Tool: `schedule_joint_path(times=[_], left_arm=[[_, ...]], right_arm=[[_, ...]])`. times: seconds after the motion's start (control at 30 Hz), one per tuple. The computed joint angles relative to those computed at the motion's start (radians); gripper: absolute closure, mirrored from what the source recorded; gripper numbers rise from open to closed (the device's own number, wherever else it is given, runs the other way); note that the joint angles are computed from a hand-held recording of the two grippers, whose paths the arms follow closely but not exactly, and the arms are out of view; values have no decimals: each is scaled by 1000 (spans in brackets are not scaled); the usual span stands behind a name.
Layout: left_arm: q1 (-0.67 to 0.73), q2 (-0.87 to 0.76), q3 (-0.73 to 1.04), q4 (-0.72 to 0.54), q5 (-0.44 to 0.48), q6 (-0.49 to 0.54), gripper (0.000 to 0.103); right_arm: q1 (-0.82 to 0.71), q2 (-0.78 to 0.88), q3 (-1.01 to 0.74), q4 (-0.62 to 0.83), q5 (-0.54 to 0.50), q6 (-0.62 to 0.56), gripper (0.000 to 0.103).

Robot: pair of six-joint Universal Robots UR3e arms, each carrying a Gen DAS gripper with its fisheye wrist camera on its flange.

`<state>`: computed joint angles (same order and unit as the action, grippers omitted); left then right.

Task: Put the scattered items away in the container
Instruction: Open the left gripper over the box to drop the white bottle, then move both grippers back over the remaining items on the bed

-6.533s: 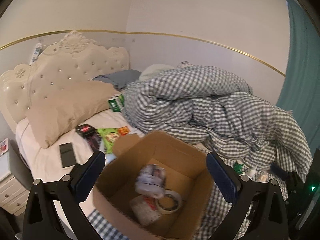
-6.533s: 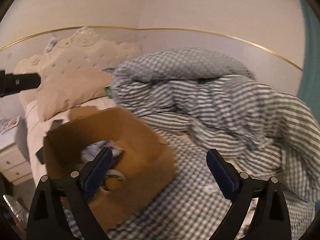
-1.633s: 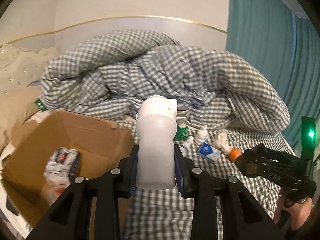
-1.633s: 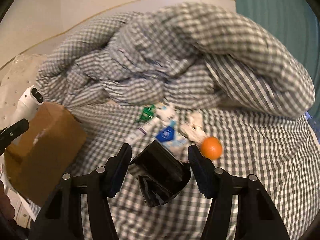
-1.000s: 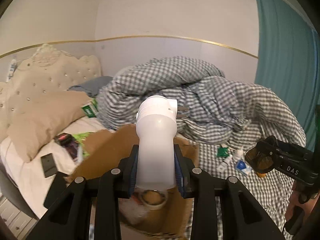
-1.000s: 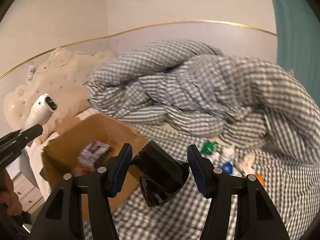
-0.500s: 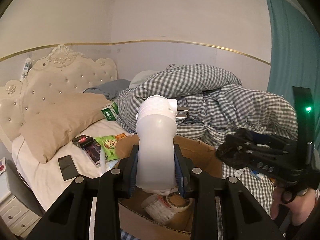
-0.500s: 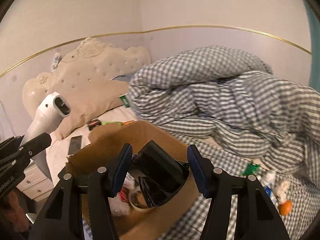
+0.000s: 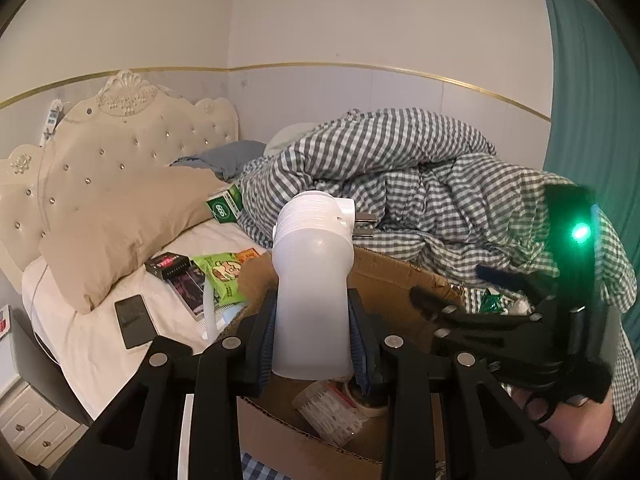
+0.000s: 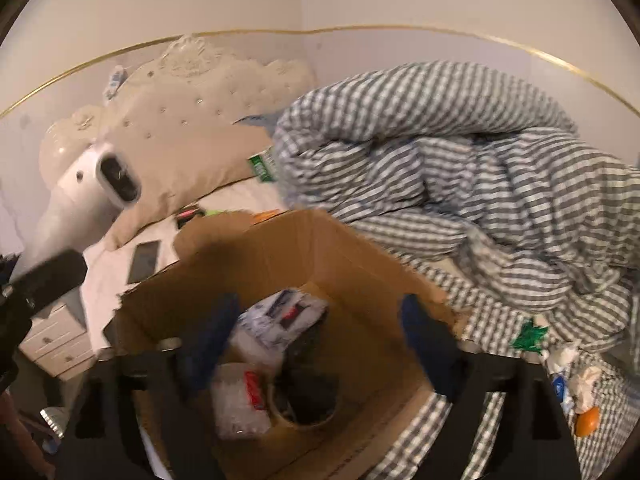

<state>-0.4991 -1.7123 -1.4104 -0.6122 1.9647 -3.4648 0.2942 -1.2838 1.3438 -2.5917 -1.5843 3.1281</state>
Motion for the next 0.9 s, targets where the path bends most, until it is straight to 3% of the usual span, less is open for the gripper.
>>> schedule_joint_path(times=[0.37, 0.4, 0.43, 0.57, 0.63, 0.8, 0.9], left_arm=[[-7, -151, 86, -58, -71, -48, 69], [-13, -163, 100, -65, -68, -55, 65], [-16, -171, 108, -66, -69, -56, 54], [-46, -204, 154, -60, -42, -70, 36], [-60, -220, 193, -76, -35, -82, 19], [-107, -293, 332, -118, -11, -96, 2], [-147, -377, 475, -167, -2, -96, 0]], right_arm=[[-132, -204, 204, -45, -30, -25, 6], [-149, -221, 221, -43, -23, -25, 5], [-172, -243, 242, -42, -13, -25, 5], [-253, -320, 315, -38, 33, -28, 5], [-303, -367, 358, -35, 62, -33, 5], [-428, -491, 463, -23, 122, -67, 5], [-544, -585, 528, 7, 184, -106, 5]])
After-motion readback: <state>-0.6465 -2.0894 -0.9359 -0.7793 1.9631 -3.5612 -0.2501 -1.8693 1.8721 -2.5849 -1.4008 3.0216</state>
